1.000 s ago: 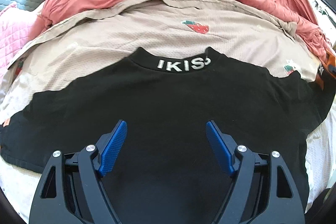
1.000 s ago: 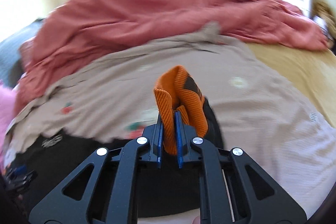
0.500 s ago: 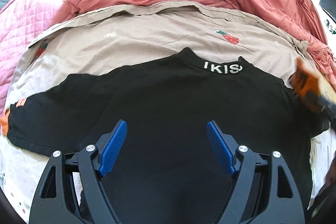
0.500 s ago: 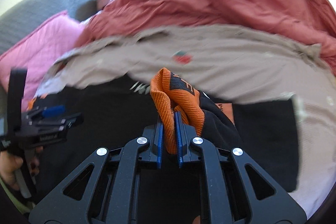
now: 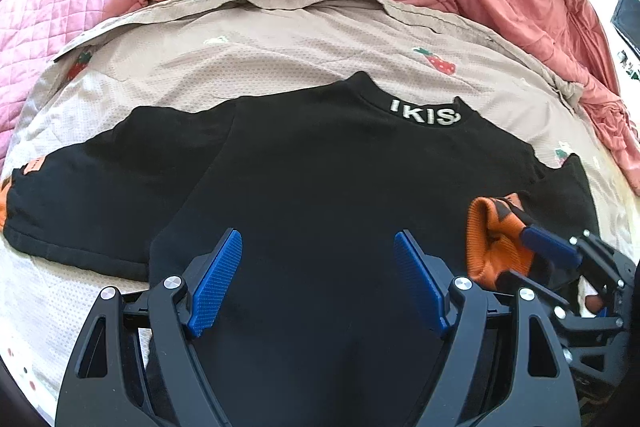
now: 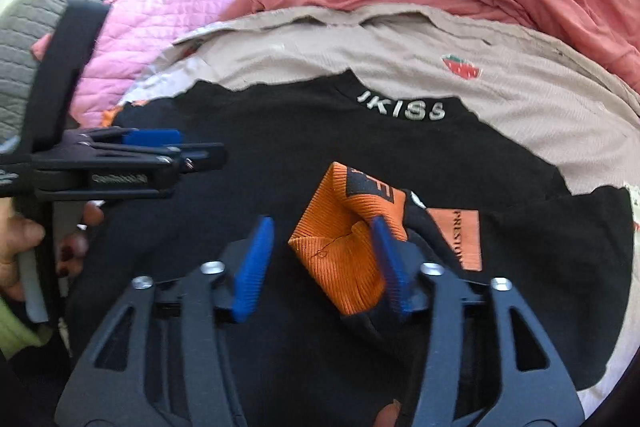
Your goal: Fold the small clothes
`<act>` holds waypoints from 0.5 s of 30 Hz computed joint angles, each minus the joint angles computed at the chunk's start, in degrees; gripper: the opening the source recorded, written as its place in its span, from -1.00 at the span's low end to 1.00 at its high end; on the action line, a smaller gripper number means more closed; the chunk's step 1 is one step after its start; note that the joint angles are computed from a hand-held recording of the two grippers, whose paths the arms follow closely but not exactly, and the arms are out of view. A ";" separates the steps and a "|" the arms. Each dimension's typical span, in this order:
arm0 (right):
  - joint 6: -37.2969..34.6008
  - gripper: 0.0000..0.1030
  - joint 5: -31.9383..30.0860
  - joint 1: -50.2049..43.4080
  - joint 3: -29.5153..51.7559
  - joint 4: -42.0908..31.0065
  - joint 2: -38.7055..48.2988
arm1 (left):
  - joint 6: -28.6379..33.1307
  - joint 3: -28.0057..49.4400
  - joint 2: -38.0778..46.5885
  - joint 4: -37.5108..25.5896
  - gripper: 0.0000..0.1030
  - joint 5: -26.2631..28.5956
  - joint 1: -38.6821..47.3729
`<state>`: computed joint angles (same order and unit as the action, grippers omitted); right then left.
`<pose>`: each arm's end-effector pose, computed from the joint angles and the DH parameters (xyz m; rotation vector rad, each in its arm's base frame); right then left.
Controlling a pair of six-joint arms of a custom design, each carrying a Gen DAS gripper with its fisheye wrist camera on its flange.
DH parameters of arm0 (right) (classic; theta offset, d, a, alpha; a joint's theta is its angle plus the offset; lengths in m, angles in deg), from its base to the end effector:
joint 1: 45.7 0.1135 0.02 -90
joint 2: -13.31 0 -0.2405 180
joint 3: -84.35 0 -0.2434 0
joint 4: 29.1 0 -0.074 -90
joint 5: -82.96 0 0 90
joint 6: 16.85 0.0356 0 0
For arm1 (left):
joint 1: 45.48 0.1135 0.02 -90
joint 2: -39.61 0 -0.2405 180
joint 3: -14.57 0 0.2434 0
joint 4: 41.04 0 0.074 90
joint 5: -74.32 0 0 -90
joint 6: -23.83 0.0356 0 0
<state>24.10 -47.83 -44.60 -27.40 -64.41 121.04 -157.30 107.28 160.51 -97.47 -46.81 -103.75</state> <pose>0.3071 0.0292 0.0904 -1.1835 2.2337 0.7207 0.2091 -0.3032 0.1009 -0.7658 2.4771 0.0731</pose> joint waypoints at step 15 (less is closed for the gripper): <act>13.02 0.39 3.12 -10.91 19.01 -1.28 10.01 | 11.81 21.61 14.69 5.53 0.29 6.59 1.44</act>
